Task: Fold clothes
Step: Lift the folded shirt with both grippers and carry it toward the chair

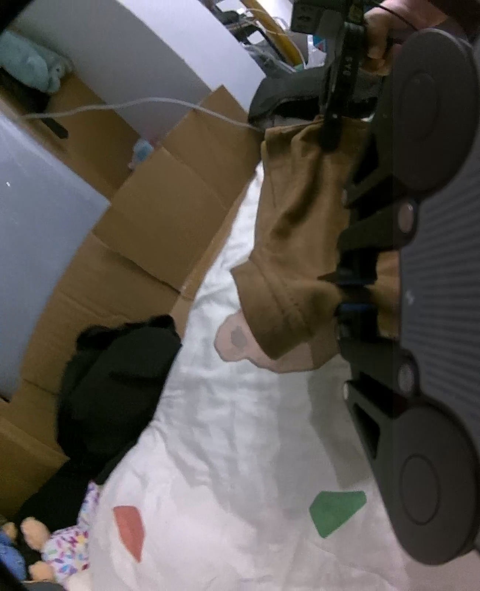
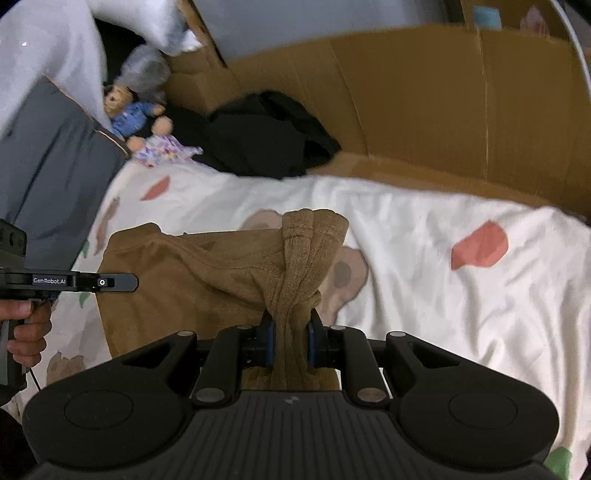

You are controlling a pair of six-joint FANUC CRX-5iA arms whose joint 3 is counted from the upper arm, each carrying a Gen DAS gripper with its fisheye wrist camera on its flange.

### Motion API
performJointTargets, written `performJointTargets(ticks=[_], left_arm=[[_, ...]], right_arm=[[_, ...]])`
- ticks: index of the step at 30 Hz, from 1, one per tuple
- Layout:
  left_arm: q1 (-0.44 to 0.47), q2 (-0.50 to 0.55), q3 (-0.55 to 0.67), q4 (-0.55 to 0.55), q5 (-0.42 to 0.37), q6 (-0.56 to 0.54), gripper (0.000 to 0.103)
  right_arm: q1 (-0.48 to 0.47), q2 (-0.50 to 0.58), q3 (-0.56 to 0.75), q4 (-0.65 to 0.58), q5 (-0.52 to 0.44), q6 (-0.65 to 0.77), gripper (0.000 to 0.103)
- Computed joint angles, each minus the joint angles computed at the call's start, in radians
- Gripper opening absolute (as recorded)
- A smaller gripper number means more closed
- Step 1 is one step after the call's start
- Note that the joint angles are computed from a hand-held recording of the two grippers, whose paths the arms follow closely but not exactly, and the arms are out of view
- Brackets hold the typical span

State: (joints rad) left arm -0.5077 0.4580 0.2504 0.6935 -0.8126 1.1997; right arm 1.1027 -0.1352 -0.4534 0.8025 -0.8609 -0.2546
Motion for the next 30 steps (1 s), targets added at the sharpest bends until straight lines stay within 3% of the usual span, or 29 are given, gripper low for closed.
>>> performJointTargets(ticks=[10,17,26,30], left_arm=[[-0.018,-0.171,-0.13,0.071,0.069,-0.065,0.008],[-0.053,-0.245,-0.162,0.131,0.108,-0.113,0.008],[-0.123,-0.286,-0.143,0.208,0.158,-0.161,0.008],[-0.152,-0.267,-0.071,0.162,0.143,-0.116,0.008]], right_arm=[[0.139,-0.033,0.057,0.102,-0.184,-0.03,0.017],[0.274,-0.04,0.126,0.159,-0.384,-0.046,0.017],[0.433,-0.028,0.222,0.256,-0.645,-0.043,0.017],[0.496,-0.017,0.263,0.279,-0.753,-0.037,0.017]])
